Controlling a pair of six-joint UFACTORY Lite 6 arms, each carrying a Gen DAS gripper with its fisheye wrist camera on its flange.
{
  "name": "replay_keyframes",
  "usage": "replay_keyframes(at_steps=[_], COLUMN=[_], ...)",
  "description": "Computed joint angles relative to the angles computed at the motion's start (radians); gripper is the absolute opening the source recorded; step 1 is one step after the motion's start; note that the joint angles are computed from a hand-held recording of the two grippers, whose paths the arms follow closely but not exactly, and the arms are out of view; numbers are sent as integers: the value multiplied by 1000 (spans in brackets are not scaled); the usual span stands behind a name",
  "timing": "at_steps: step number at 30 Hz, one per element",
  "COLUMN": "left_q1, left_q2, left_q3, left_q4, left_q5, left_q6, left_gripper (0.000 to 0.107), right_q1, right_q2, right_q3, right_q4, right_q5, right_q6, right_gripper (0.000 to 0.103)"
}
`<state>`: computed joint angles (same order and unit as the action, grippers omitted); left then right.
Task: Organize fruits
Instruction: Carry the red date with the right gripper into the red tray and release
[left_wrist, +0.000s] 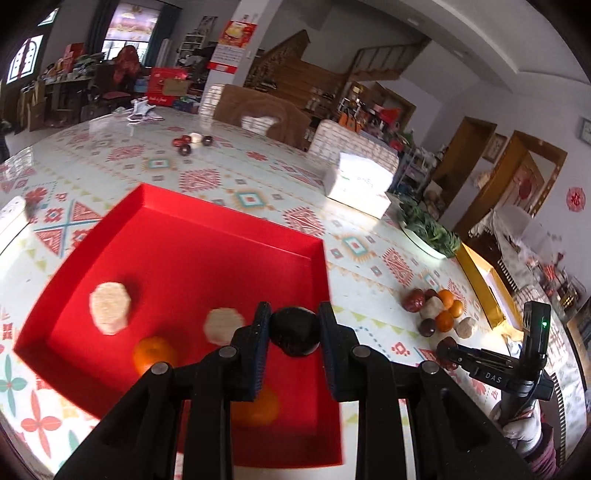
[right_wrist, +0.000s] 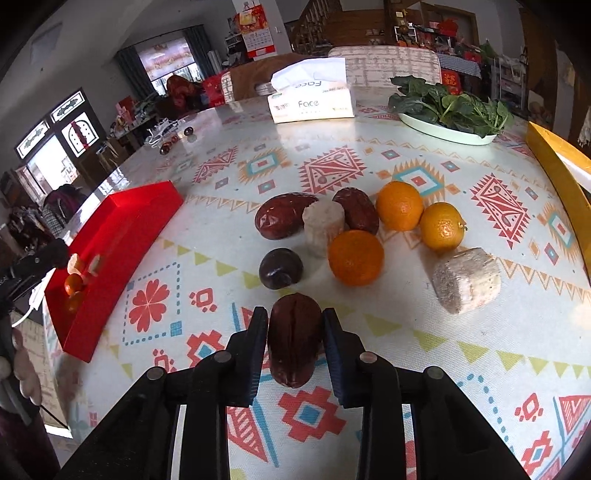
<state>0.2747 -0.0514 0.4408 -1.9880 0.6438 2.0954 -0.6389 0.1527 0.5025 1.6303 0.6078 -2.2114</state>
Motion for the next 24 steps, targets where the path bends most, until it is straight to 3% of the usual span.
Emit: replay_keyframes(at_steps=[7,12,19,24], left_q1=[216,300,318,316], left_q2=[67,176,221,210], left_q3=[37,88,93,72], left_q4=[121,172,221,231], left_q5=[97,128,140,137], left_q6=[-25,-15,18,58], left_gripper=[25,25,25,25], right_q1=[90,295,752,976], right_q2=[-230,-369,-236,-7], right_q3=[-75,-74,52,243], right_q4=[-70,-158,-7,149], right_q5=[-10,-20,-178,-290], right_q6=[173,415,494,437], right_gripper=[32,32,32,32])
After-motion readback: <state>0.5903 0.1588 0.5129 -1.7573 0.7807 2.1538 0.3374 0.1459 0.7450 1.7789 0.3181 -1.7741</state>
